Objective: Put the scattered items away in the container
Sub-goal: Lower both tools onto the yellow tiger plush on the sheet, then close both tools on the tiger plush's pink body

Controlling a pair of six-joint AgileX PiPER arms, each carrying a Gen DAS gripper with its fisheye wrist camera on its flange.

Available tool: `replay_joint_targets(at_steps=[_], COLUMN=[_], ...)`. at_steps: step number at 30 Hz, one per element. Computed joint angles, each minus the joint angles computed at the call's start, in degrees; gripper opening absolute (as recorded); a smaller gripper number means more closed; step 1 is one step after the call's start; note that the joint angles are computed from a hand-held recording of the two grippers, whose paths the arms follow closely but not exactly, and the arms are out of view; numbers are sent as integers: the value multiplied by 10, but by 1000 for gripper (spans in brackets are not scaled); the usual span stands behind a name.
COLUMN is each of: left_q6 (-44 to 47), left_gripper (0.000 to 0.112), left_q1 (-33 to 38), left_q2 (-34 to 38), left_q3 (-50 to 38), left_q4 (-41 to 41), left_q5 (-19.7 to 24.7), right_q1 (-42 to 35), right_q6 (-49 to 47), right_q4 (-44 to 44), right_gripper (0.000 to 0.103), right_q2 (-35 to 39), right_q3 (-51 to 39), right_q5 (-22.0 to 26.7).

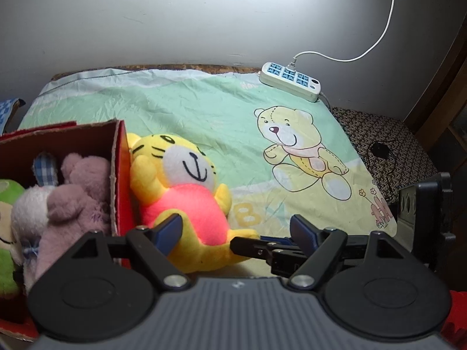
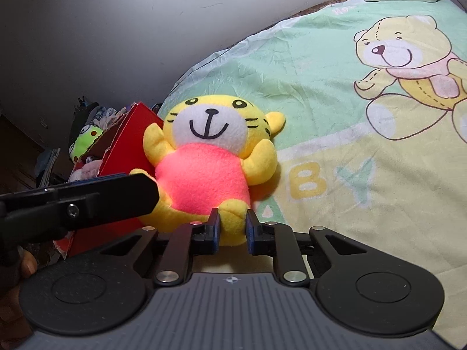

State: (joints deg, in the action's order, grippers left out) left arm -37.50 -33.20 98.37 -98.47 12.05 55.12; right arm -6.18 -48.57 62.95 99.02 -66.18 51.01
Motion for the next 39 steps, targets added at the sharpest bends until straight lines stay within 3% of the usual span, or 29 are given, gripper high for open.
replay_joint_targets(at_steps=[13, 17, 23, 28, 39], left_q6=[15, 33, 75, 85, 50], left_gripper=[81, 81, 83, 83, 94], left_q1=[-20, -22, -40, -25, -26], left_q2=[-37, -38, -18, 7, 39], left_q3=[69, 75, 61, 73, 71], left_q4=[-55, -73, -82, -121, -107], left_q5=[-33, -28, -1, -3, 4], right_q1=[-95, -121, -154, -168, -96], right_q6=[29, 37, 49, 56, 77], right_q4=[-150, -174, -131, -69, -48], right_gripper=[18, 25, 41, 45, 63], right_q2=[-110, -129, -112, -78, 10], right_q3=[67, 86, 75, 57, -2], right_q5=[59, 74, 88, 96, 98])
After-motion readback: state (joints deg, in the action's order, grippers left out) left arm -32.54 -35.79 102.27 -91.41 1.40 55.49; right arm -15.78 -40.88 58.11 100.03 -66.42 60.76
